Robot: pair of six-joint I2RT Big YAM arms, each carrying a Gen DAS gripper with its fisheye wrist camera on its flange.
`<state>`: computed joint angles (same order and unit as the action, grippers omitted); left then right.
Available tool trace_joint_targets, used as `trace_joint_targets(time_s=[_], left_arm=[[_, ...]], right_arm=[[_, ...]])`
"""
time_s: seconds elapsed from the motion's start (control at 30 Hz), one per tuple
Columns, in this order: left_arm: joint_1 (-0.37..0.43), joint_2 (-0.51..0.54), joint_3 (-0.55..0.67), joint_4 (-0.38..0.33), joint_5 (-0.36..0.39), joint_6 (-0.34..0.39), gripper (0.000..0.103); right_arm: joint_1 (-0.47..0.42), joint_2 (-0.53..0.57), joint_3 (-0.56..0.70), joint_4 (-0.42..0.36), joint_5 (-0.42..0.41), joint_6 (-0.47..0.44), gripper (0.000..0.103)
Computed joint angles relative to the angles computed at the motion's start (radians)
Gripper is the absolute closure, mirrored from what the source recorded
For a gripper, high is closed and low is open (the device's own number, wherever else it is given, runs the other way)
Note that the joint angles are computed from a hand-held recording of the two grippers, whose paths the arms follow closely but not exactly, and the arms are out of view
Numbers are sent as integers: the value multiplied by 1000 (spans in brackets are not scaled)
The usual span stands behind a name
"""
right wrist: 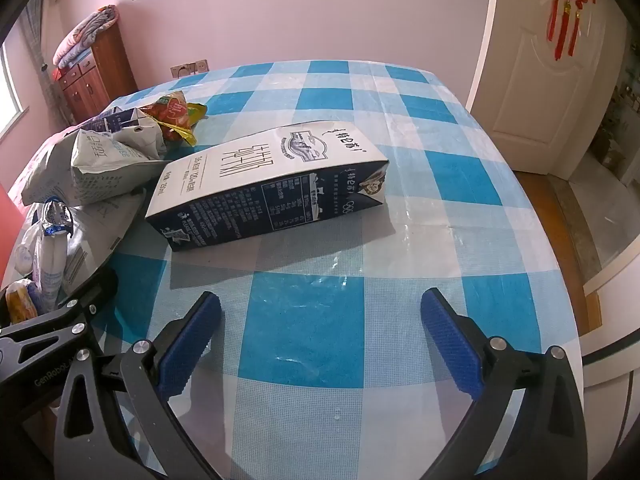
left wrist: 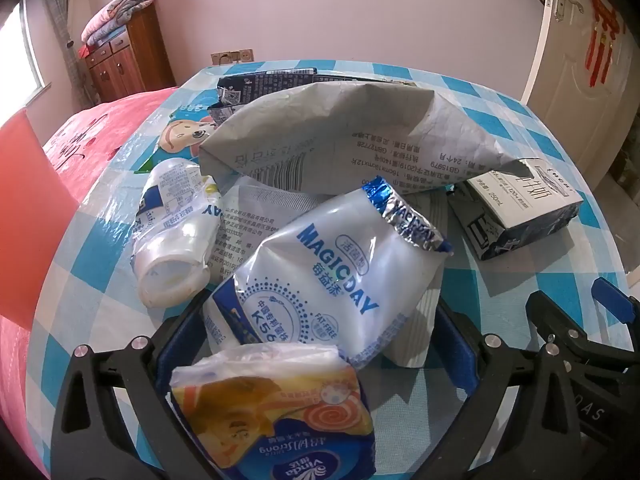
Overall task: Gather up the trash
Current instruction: 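Move the left tool toward the yellow-and-blue wafer box on the table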
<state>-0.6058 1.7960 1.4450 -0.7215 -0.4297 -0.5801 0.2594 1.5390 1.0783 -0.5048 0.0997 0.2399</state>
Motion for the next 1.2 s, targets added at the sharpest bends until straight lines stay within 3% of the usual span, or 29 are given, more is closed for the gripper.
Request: trace_joint_targets(time_s=[0.17,0.33,0.4,0.43,0.73,1.03,1.2], left_arm=[[-3,-4,-3,-5,-3,-7,4],[-18,-62,-85,45,-5,14,4],[-28,-94,-122,74,-28,28,4],[-39,-78,-89,46,-53,12,4],[-68,-196,-171,80,-108,21,4],[-92,-319,-236,117,-190,43,4],[-112,-379,-257,126,-224,45,4]], right_arm=[[2,-12,-12,-6,-3,-4,4],[8,-48,-47,-11,-6,1,4],[3,-72,-72,7,-19,17,4],[-1,-86,-91,20,-23,20,4],[-3,-245,-187,102,28,8,4],[36,-415,-237,205,71,-31,4],[68,-484,-243,214,104,-43,4]])
